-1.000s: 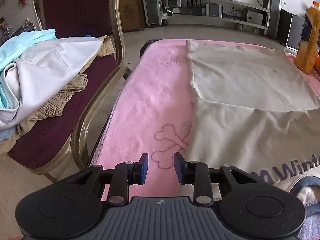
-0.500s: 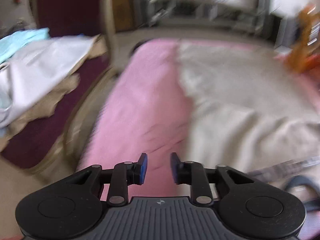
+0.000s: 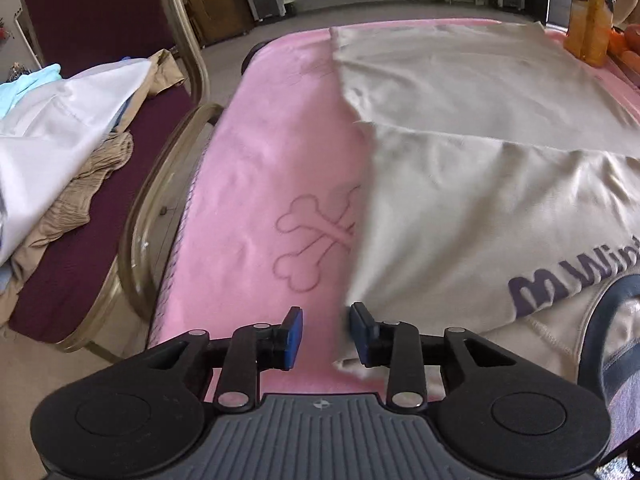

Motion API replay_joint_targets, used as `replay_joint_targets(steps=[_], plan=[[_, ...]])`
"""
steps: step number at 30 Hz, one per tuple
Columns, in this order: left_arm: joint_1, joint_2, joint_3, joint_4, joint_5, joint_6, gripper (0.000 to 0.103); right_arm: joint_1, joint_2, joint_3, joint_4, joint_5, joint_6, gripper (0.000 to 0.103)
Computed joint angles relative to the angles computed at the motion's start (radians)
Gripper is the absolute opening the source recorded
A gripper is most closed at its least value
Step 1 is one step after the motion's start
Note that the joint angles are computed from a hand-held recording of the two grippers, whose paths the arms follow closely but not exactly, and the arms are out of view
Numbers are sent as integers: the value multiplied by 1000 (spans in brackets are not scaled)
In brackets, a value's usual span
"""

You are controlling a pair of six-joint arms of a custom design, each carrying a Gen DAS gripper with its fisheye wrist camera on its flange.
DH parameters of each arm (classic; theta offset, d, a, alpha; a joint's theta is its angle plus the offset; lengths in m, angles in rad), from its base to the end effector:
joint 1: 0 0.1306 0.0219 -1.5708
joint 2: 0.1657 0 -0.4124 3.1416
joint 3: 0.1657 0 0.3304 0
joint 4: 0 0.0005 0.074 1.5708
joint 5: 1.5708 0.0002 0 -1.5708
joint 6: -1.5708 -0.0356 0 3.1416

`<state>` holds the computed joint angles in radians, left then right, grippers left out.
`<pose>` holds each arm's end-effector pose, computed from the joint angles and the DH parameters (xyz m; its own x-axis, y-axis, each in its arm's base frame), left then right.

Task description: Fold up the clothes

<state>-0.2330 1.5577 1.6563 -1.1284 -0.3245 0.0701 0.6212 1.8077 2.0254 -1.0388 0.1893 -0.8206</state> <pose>0.4585 -0.0977 0.4783 -0.8361 0.1302 -0.5329 0.0005 0.9716 0.2366 0.4760 0.3318 0.5015 -0.7477 0.3484 -0.5653 0.1168 0.9070 0.4046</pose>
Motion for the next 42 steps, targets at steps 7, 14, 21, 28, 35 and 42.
replay_joint_targets(steps=[7, 14, 21, 28, 35, 42], plan=[[31, -27, 9, 92, 80, 52, 21, -37, 3, -6, -34, -5, -67, 19], [-4, 132, 192, 98, 280, -27, 23, -111, 70, -9, 108, -359, -187, 8], [36, 242, 286, 78, 219, 156, 16, -131, 170, 75, 103, -409, -212, 7], [26, 236, 267, 98, -82, 216, 13, -145, 69, -93, 195, -132, -403, 2], [51, 145, 248, -36, 34, 312, 13, -103, -56, -184, 182, -78, -400, 17], [-30, 21, 76, 55, 317, 171, 13, -47, -95, -257, 297, -294, -310, 19]])
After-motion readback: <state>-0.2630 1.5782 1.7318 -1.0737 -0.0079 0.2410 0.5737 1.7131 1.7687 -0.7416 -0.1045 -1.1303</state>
